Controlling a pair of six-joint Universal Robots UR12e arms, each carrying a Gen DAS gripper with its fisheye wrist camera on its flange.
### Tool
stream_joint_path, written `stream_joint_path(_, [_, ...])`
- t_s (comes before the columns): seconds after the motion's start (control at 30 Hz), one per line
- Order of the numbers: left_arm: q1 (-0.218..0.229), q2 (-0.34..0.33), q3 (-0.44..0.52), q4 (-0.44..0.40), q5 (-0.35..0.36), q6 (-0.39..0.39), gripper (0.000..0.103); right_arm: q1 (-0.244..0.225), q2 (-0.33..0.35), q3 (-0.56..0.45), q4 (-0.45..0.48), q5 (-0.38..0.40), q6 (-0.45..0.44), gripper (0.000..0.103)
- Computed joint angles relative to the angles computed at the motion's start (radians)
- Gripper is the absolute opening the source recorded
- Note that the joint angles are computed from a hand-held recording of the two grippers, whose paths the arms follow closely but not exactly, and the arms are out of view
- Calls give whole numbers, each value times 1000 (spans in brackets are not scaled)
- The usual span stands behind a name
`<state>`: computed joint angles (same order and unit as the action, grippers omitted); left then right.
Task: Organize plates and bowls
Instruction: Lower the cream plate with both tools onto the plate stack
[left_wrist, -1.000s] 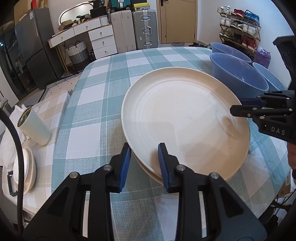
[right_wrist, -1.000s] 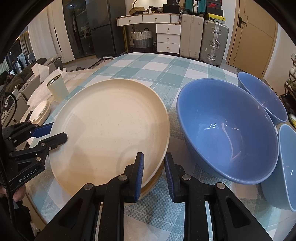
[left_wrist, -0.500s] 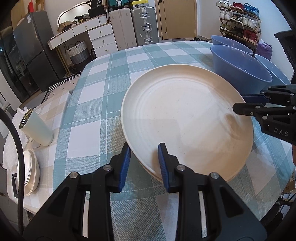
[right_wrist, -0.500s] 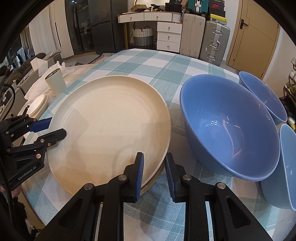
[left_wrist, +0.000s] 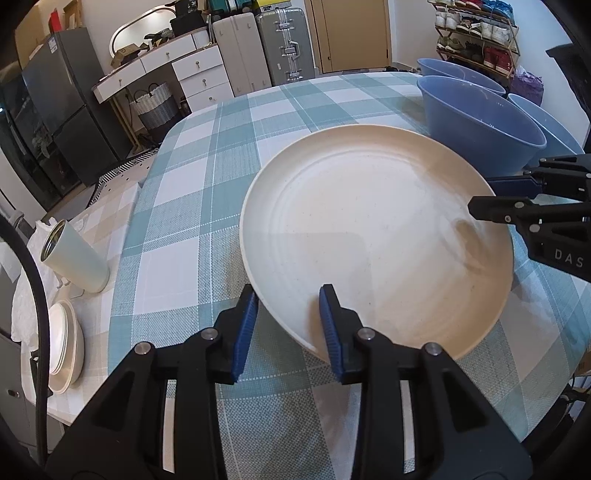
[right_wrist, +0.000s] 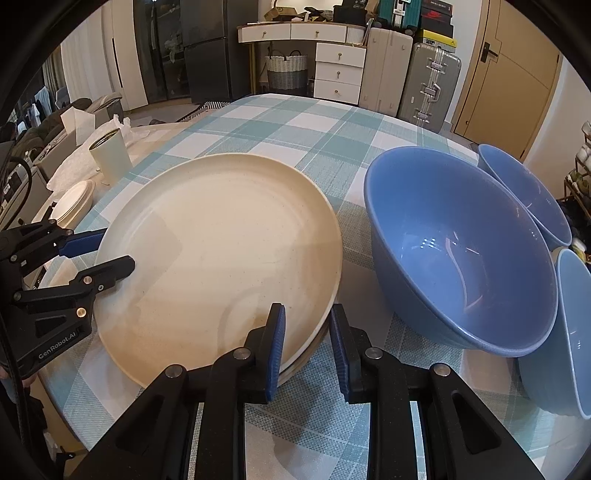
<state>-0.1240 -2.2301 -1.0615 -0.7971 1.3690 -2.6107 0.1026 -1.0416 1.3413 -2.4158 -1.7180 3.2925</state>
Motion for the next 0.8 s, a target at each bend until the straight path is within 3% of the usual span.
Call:
stream_joint_path(0.7, [-5,1,-5,2,7,15,40,-2,-8,14,0,2,8,26])
stream_joint_path(0.8, [-1,0,-3,-8,-11,10,45,-1,-8,14,-4,1,6,27])
